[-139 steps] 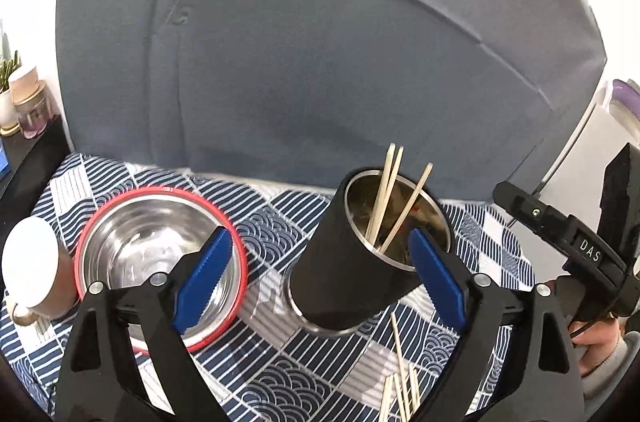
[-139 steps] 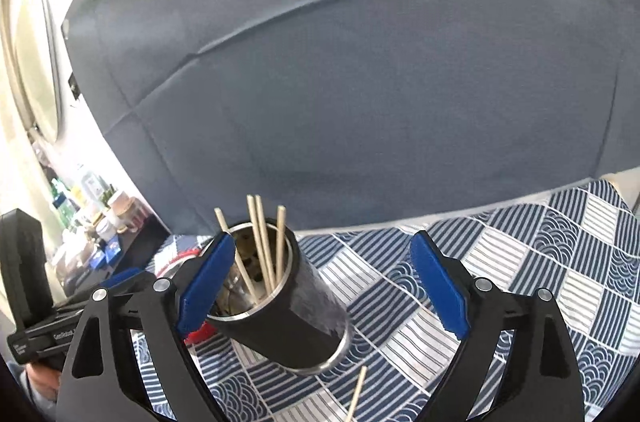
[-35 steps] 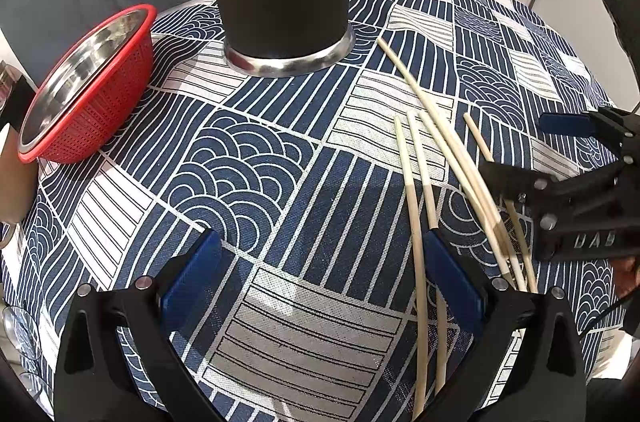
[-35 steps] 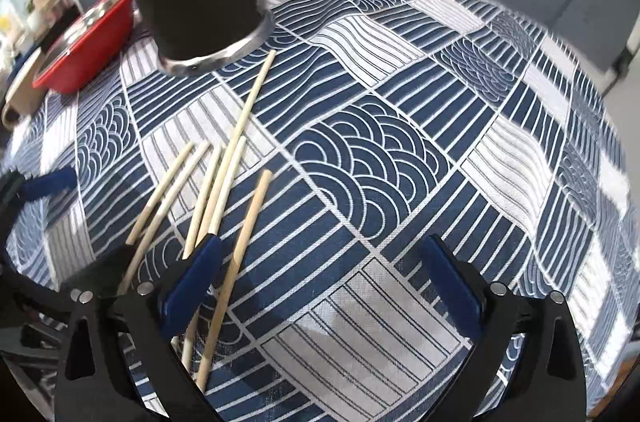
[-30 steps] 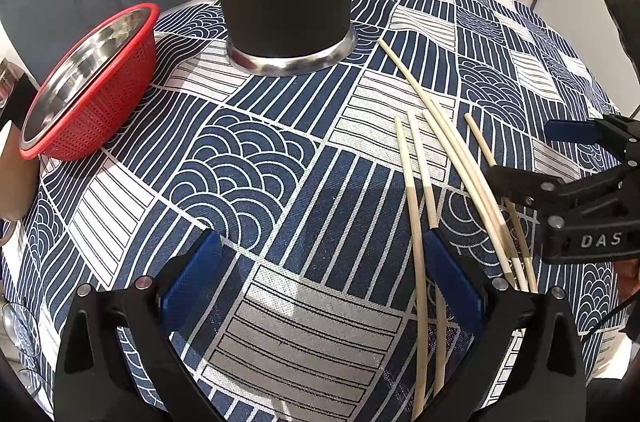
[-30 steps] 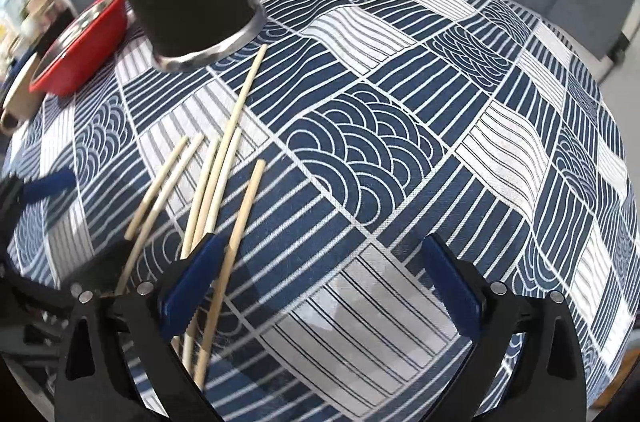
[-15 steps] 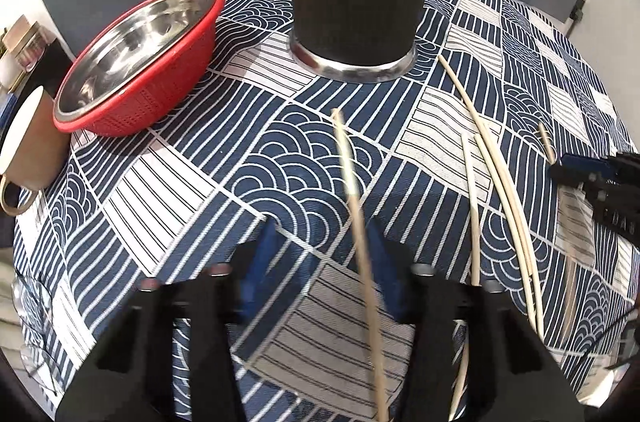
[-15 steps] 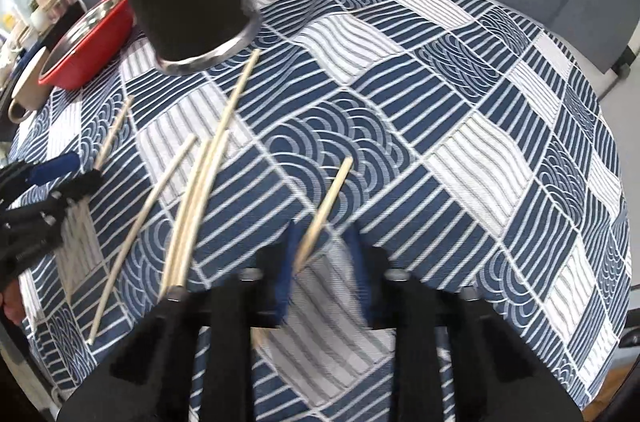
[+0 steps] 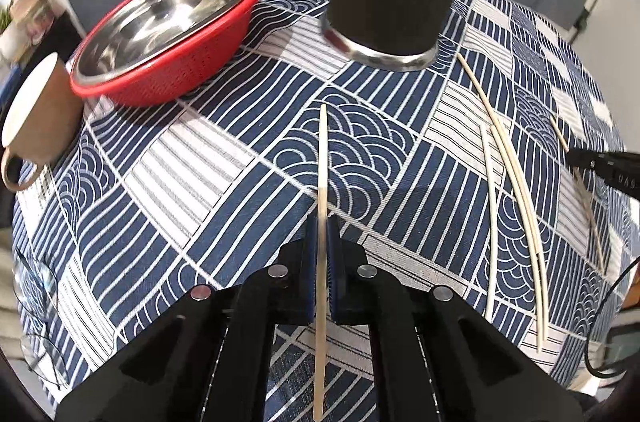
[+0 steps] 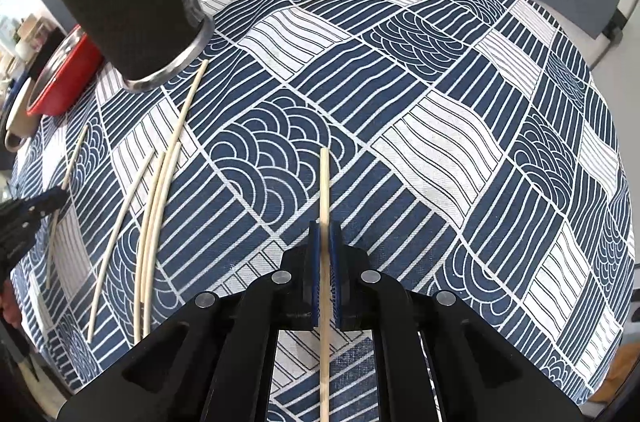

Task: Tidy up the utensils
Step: 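Close the left tool on one wooden chopstick and lift it, then carry the chopstick upright over the black holder with the left tool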

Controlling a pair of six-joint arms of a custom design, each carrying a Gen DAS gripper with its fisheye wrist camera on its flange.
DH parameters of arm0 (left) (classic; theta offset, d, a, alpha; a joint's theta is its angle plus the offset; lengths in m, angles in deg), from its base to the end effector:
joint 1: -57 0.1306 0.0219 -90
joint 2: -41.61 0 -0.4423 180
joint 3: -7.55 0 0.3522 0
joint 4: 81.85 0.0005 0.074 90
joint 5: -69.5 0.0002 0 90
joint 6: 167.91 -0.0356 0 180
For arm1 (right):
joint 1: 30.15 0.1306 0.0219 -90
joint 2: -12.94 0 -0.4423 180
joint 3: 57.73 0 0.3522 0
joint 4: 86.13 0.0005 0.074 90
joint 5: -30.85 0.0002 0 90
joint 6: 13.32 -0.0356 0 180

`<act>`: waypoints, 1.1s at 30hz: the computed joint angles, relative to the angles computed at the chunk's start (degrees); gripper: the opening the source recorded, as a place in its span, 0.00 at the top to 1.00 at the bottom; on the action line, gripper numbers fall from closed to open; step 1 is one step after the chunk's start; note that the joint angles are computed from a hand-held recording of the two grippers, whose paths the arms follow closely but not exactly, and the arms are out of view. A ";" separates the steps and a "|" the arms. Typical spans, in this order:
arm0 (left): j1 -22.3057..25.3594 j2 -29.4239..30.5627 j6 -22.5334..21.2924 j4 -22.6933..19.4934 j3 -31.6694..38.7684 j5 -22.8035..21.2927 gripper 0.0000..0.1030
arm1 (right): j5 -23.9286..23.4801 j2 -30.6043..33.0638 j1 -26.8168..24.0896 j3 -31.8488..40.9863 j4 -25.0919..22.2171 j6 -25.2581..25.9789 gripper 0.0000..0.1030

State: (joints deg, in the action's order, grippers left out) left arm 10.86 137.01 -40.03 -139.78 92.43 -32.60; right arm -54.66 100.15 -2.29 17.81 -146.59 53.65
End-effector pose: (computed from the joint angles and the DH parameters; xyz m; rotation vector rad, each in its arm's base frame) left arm 0.3165 -0.3193 0.4054 0.1412 2.7168 -0.1322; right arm 0.3363 0.1741 0.3969 -0.1017 2.8235 0.0908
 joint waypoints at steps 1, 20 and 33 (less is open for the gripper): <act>0.04 -0.21 0.20 -0.08 -0.20 -0.12 0.95 | -0.37 -0.29 -0.29 -0.13 -0.14 -0.05 0.96; 0.44 -2.68 1.38 -4.07 4.11 -3.61 0.95 | -2.72 -1.72 -7.75 5.31 -0.78 1.60 0.96; 1.32 -1.81 -4.70 -5.30 13.75 -8.79 0.95 | -2.41 -0.27 -5.57 16.25 -0.33 4.96 0.96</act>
State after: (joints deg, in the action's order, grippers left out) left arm 12.18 135.19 -44.73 -145.08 106.18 -41.39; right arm -57.07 99.88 -7.86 34.06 -146.92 58.60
